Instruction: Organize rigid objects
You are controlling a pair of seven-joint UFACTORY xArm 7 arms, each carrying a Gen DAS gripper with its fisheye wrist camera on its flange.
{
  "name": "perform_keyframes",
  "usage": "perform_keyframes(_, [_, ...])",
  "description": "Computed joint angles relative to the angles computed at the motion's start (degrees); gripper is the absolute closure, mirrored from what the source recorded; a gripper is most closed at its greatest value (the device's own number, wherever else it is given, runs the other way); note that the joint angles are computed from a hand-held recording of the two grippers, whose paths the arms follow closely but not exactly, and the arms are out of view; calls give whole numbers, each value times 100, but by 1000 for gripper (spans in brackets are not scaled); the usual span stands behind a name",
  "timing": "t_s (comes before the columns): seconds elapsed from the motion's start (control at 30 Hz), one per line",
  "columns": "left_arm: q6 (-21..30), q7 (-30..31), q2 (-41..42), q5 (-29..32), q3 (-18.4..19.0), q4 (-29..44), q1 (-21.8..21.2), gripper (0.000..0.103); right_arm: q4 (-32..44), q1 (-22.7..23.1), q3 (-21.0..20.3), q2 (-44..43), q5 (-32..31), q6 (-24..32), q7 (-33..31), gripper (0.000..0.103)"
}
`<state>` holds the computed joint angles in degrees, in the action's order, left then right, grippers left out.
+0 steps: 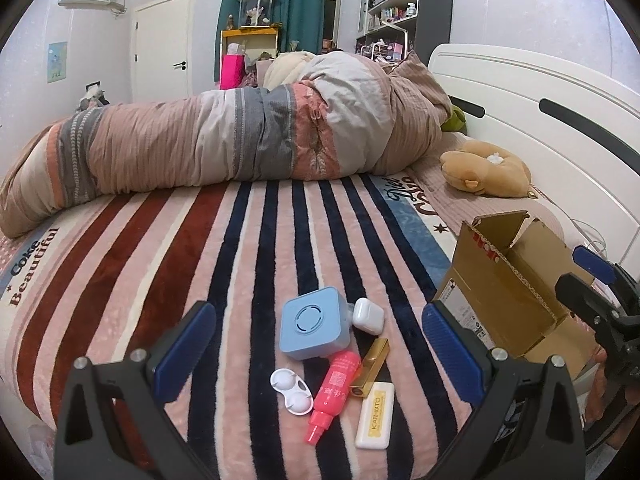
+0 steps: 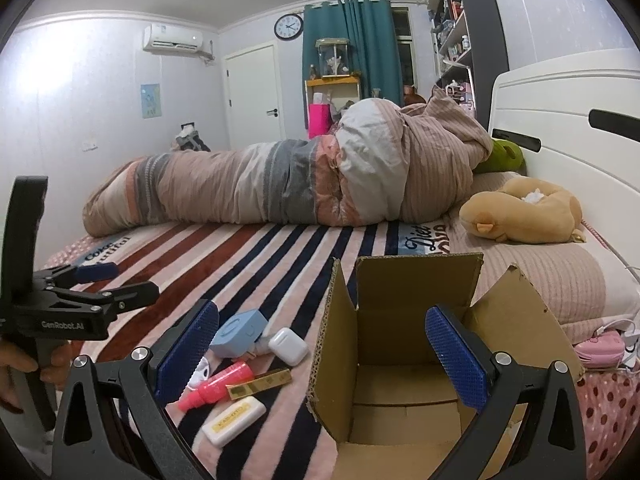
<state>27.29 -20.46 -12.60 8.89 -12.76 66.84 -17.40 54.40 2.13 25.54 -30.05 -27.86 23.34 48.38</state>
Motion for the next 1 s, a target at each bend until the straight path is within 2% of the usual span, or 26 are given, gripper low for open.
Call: perform_keyframes(1.0, [-63,-8,-226,27,-17,-254,58,1,62,-3,136,8,-118,-15,182,0])
